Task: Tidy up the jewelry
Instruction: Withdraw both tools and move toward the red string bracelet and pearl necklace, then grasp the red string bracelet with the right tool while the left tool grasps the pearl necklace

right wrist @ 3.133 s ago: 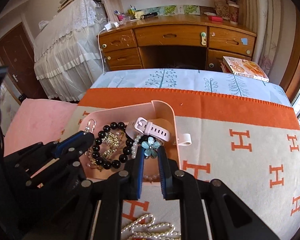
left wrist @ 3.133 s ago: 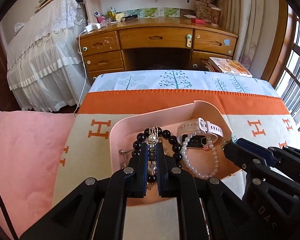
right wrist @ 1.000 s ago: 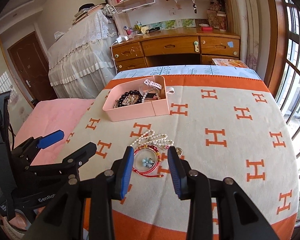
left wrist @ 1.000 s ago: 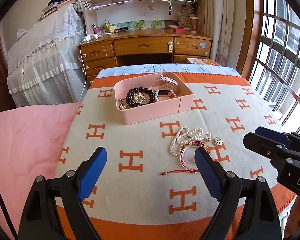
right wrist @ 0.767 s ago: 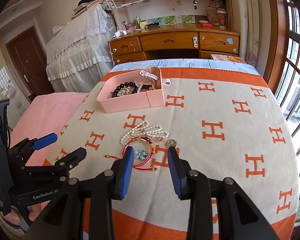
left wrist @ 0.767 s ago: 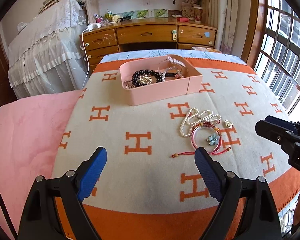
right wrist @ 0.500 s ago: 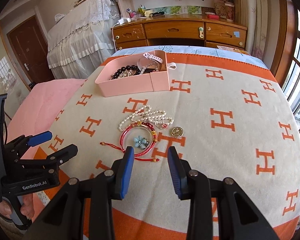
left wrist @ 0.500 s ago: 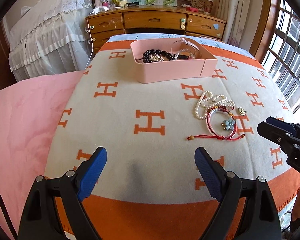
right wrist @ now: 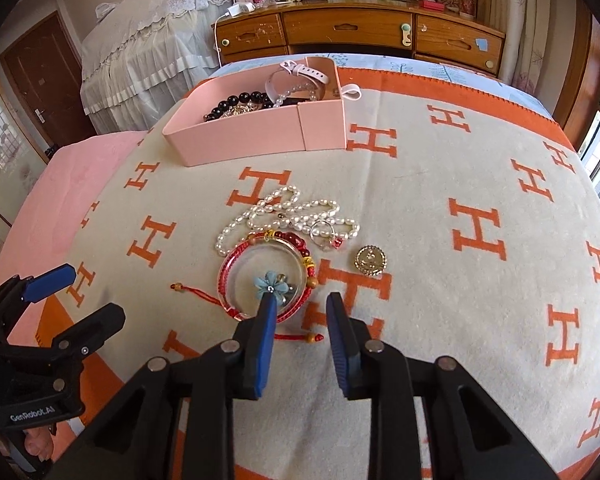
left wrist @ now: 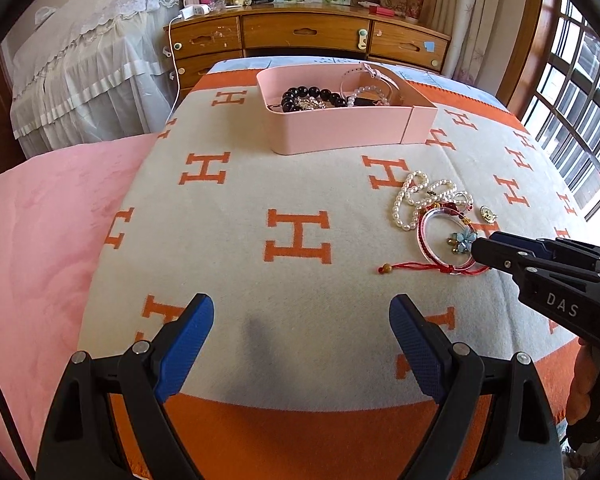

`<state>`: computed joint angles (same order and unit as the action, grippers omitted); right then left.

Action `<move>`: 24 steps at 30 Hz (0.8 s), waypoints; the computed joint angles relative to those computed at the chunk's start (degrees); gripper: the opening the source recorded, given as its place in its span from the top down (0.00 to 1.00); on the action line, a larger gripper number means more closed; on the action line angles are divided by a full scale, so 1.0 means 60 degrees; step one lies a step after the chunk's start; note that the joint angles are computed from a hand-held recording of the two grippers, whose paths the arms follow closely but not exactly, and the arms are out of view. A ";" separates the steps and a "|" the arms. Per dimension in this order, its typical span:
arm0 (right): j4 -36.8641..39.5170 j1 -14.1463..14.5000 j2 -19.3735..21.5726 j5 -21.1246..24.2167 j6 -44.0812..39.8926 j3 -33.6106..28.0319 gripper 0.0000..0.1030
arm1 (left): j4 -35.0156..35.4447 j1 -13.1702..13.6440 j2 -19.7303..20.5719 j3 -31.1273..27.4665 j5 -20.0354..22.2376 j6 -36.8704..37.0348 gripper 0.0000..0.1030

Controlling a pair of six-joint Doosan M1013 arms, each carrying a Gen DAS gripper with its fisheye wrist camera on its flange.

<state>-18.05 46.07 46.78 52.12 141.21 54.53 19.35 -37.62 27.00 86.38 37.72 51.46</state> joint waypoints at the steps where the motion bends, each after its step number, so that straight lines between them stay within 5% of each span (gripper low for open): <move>1: 0.0015 -0.0008 0.0030 -0.0024 -0.0023 -0.0033 0.79 | -0.0045 0.0009 0.0009 -0.0011 -0.0002 0.0033 0.14; 8: -0.0315 0.0085 0.0613 0.1230 -0.0578 -0.1120 0.80 | -0.0421 0.0107 0.0055 -0.0061 -0.0027 0.0265 0.14; 13: -0.0608 0.0119 0.0906 0.1778 -0.0829 -0.1658 0.92 | -0.0527 0.0151 0.0087 -0.0107 -0.0050 0.0323 0.14; 24: -0.1015 0.0002 0.0029 0.0338 0.0645 -0.0249 0.93 | -0.0493 0.0151 0.0277 -0.0477 -0.0061 0.0673 0.14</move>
